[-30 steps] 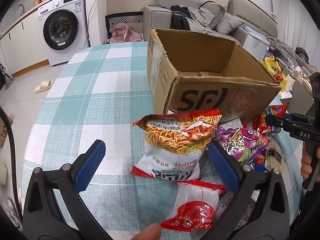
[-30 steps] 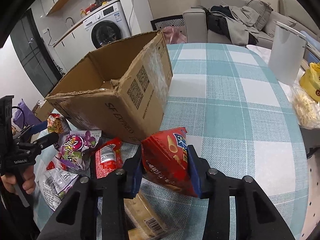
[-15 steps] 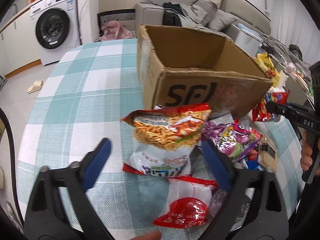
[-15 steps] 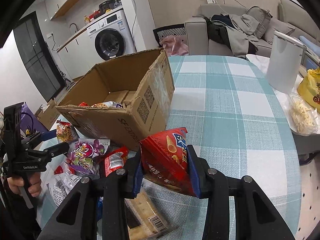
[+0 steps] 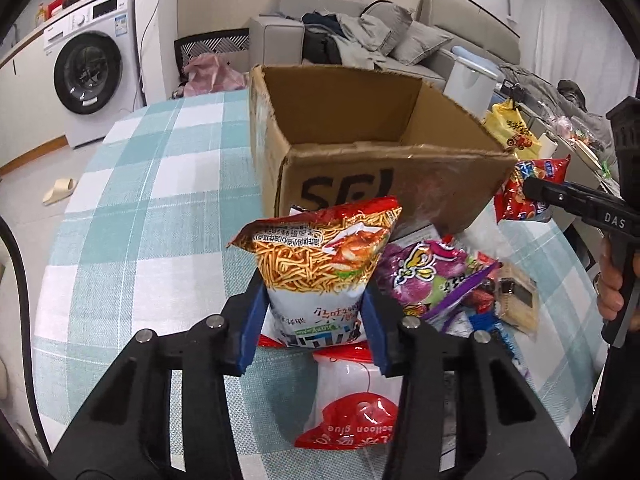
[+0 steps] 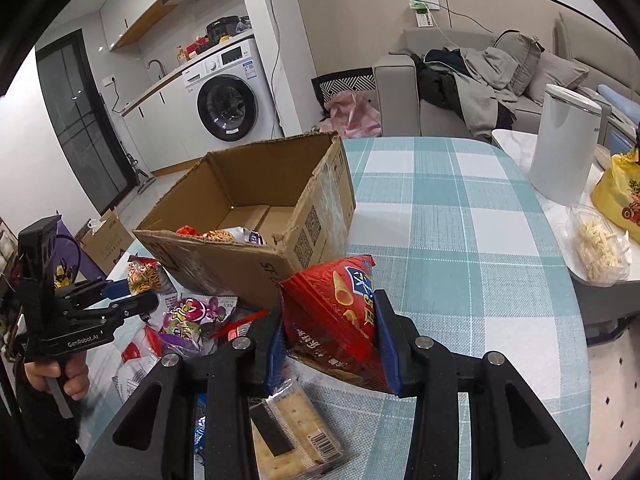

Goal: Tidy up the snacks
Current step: 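Grasp the red triangular chip bag with the right gripper while the left grasps the noodle-snack bag, then carry both bags over the box and release them inside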

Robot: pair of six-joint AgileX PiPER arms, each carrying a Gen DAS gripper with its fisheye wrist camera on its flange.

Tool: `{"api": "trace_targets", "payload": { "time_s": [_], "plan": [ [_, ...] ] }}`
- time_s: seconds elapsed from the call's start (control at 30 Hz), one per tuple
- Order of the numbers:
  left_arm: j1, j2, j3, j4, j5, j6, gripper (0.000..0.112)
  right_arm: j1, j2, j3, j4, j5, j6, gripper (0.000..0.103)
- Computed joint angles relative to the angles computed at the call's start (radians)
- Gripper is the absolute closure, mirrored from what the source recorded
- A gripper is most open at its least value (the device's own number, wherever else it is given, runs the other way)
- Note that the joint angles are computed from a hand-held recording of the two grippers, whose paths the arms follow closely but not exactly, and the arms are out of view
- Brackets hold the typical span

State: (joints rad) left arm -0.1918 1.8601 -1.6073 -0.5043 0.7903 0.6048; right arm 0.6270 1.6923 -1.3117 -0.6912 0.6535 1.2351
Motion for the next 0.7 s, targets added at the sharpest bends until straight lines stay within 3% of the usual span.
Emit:
{"api": "trace_targets", "payload": {
  "time_s": [0.7],
  "plan": [
    [0.051, -0.164, 0.04, -0.153, 0.035, 0.105, 0.071, 0.068, -0.09, 0.021, -0.175, 0.011, 0.154, 0.063]
  ]
}}
